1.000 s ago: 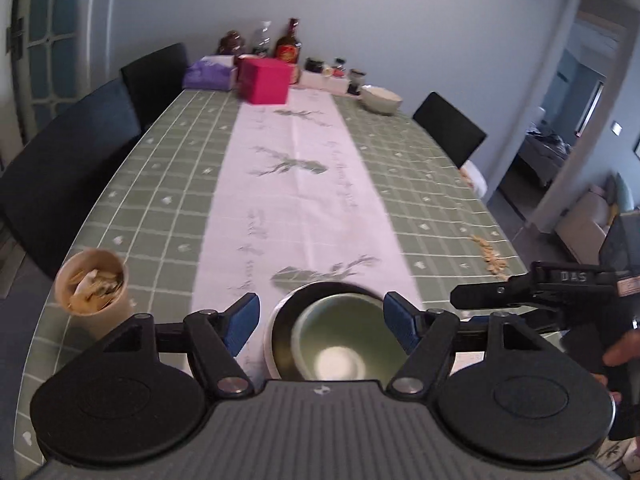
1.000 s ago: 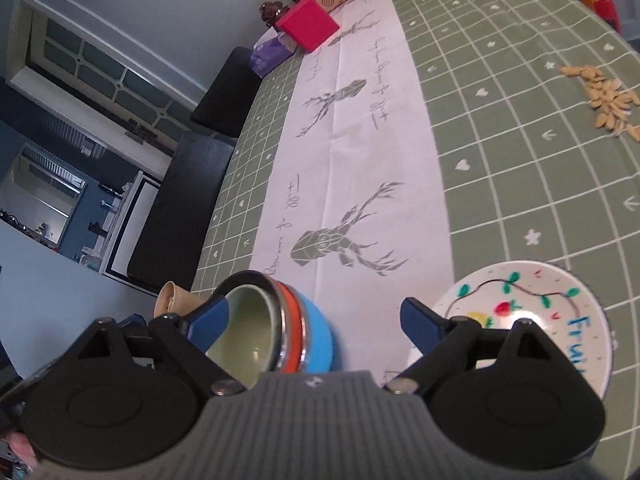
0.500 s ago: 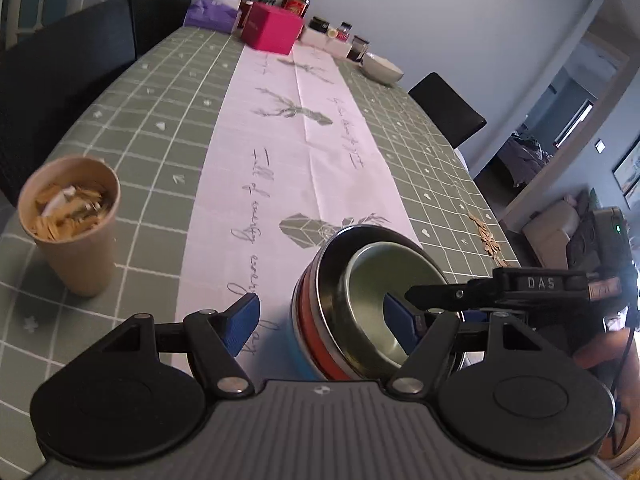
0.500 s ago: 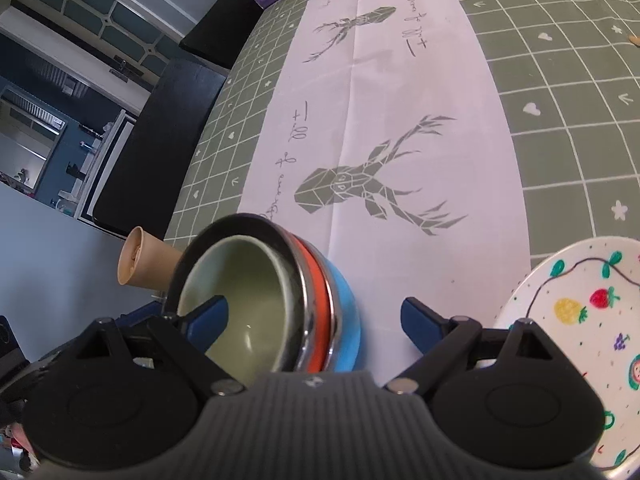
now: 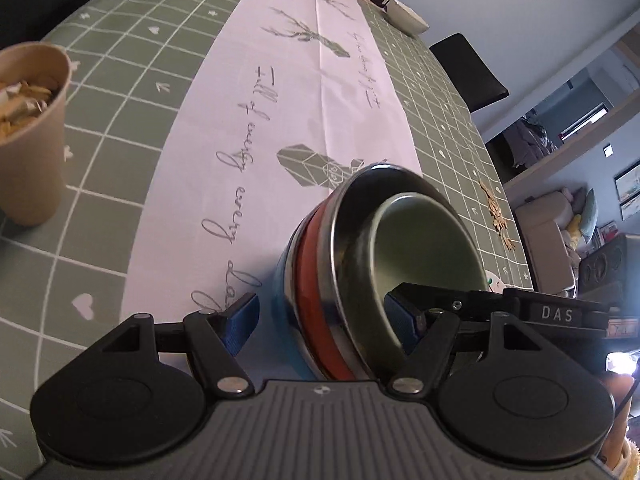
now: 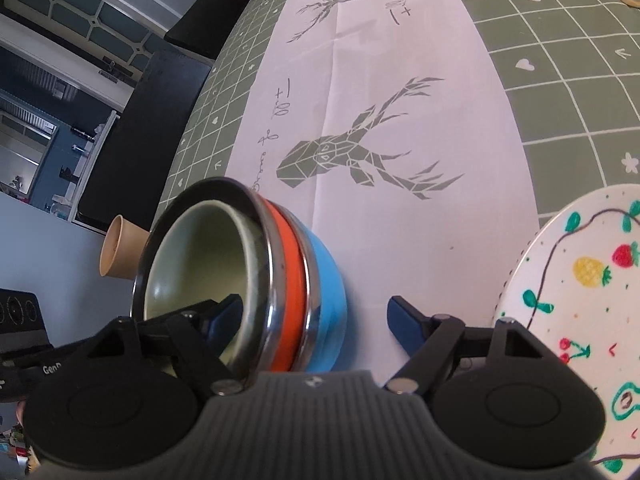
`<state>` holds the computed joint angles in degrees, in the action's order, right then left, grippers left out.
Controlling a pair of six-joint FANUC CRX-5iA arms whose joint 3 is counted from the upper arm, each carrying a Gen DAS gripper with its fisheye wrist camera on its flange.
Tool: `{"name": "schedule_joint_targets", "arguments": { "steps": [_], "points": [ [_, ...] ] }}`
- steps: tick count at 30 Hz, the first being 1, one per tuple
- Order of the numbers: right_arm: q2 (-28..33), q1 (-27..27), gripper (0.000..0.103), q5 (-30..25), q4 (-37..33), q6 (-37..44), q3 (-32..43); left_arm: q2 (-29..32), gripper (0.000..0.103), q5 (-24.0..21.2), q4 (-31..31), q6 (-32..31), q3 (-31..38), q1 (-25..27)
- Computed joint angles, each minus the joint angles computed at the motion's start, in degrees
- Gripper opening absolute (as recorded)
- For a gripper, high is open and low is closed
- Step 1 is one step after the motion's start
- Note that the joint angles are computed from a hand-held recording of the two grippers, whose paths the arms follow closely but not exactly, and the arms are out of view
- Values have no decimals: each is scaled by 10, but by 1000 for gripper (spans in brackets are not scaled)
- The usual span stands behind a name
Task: Organize plates and bowls
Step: 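Move both grippers to the bowl stack and close on its rim, then lift the bowl stack and carry it onto the plate stack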
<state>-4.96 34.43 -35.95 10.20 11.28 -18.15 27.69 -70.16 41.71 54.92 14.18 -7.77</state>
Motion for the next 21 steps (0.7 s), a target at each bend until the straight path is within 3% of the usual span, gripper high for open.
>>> {"name": "schedule_joint_targets", "arguments": {
  "steps": [3, 4, 5, 9, 21],
  "points": [
    [-1, 4, 64, 5, 17, -11, -7, 9, 83, -2, 20, 25, -10, 2],
    [-3, 4, 58, 15, 18, -19, -12, 11, 73, -6, 30, 32, -12, 4],
    [-2, 3, 56, 16, 16, -17, -11, 17, 68, -18, 40, 36, -8, 7],
    [1, 11, 48, 13, 38, -8, -9, 3, 67, -4, 38, 30, -22, 7],
    [1, 9, 48, 6, 0, -27, 1, -16, 67, 9, 13, 21, -27, 0]
  ]
}}
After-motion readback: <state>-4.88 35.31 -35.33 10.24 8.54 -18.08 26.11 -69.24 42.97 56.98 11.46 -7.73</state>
